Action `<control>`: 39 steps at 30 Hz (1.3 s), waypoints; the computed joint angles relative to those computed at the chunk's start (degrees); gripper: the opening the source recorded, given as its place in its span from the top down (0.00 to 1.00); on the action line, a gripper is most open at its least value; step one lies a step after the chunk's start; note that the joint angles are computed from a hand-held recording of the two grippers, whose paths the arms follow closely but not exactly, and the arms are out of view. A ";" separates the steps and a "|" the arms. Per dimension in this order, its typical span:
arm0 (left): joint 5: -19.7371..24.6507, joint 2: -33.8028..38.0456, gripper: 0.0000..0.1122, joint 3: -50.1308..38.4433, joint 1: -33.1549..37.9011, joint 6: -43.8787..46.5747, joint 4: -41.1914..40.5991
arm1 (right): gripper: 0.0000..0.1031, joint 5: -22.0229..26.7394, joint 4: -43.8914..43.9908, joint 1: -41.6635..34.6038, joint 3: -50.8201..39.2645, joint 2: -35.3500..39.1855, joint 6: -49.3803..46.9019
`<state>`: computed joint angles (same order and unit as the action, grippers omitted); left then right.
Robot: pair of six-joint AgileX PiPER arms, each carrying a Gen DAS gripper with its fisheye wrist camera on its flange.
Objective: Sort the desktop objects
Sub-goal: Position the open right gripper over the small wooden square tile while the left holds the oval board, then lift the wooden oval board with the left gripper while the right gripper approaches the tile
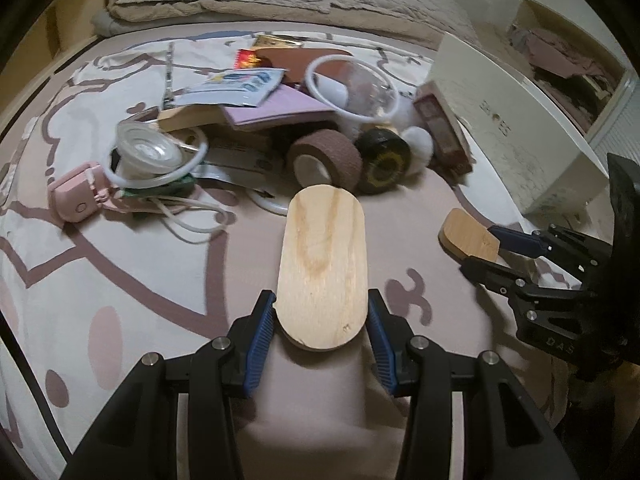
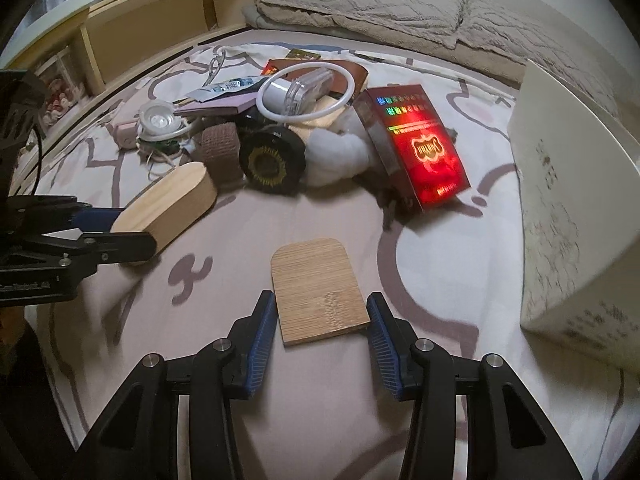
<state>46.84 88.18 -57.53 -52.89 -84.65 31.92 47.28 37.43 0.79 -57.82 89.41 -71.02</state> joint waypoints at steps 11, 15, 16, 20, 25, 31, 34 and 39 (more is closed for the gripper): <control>-2.43 2.92 0.60 -3.57 -2.54 7.21 -0.68 | 0.54 1.81 -1.81 -5.18 4.48 -5.48 -0.52; -3.74 4.11 0.60 -5.08 -3.09 11.39 -2.15 | 0.54 2.27 -2.05 -7.75 4.47 -5.59 -0.49; -4.34 4.32 0.60 -5.34 -3.06 12.65 -2.87 | 0.54 2.58 -1.87 -8.19 4.40 -5.36 -0.66; -2.67 6.23 0.60 -7.61 -3.92 14.97 -3.48 | 0.54 2.56 -1.15 -8.74 4.77 -5.28 -0.66; -1.31 7.59 0.36 -9.27 -3.75 18.68 -6.84 | 0.27 2.36 -2.19 -7.85 4.95 -5.56 0.35; 0.98 8.01 0.32 -10.25 -3.35 21.87 -9.77 | 0.13 -2.16 -5.95 -5.63 6.92 -7.68 2.52; 0.88 7.09 0.32 -9.01 -2.41 20.05 -9.40 | 0.08 -3.32 -7.38 -5.26 6.77 -7.63 3.53; 0.64 4.22 0.32 -6.02 -0.86 18.13 -9.52 | 0.00 -7.80 -9.74 -4.84 7.35 -8.01 3.50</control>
<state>47.48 92.40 -63.55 -53.75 -66.52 22.40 39.48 27.69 -4.05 -50.46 81.40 -67.52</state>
